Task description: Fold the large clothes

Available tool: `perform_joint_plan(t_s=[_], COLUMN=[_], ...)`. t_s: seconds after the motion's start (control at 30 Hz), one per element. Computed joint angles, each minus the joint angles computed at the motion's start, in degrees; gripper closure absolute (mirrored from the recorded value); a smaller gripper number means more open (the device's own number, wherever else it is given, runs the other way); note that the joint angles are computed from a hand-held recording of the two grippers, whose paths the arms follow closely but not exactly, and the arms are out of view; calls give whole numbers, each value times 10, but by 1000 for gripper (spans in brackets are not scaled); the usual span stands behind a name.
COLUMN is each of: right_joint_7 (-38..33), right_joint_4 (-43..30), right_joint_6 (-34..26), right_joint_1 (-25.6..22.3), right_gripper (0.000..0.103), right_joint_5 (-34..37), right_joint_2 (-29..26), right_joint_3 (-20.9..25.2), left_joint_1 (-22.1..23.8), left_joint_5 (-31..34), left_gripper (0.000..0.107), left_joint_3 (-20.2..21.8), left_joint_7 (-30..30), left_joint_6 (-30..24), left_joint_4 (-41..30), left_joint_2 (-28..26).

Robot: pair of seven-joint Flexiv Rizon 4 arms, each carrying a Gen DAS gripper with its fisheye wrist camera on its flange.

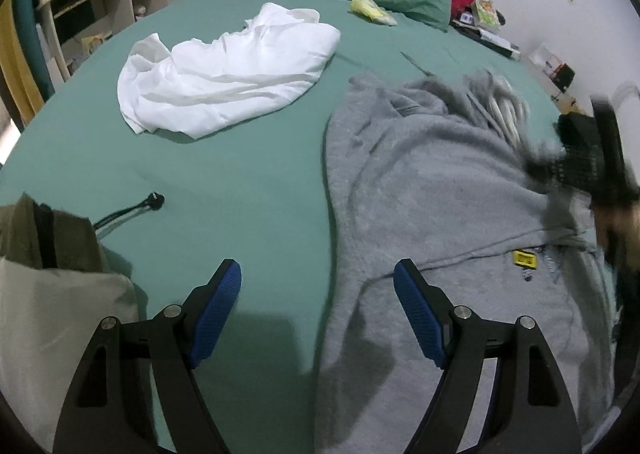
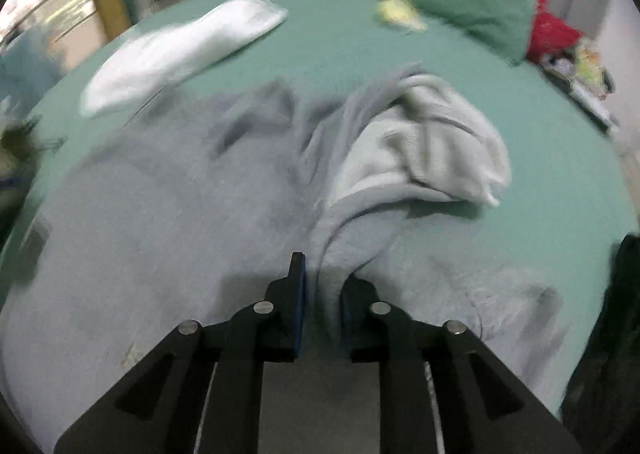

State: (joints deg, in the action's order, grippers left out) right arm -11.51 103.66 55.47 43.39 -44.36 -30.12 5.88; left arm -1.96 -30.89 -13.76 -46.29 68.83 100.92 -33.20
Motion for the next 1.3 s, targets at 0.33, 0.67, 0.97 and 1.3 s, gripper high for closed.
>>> perform_joint_plan(t_s=[0.33,0.67,0.97,1.3], right_joint_7=[280,300,137,-179], right_joint_4=[163,112,12,-162], right_joint_6=[-15,222,1,-460], right_joint_1=[-19,-183,-86,153], right_gripper=[28,18,89,89], right_joint_5=[-146,-113,-36,-260], right_joint_2=[165,27,17,-6], right_joint_3=[-28,-35,-21,14], left_joint_1=[5,5,4,32], left_joint_5=[-18,0,27,-45], left_gripper=[25,25,25,25], left_joint_3=[1,1,0,-36], left_joint_7=[13,-22,-17,62], left_joint_6=[7,-17,-21,29], left_joint_4=[13,-34,-25,37], left_joint_2=[7,-28,-20,24])
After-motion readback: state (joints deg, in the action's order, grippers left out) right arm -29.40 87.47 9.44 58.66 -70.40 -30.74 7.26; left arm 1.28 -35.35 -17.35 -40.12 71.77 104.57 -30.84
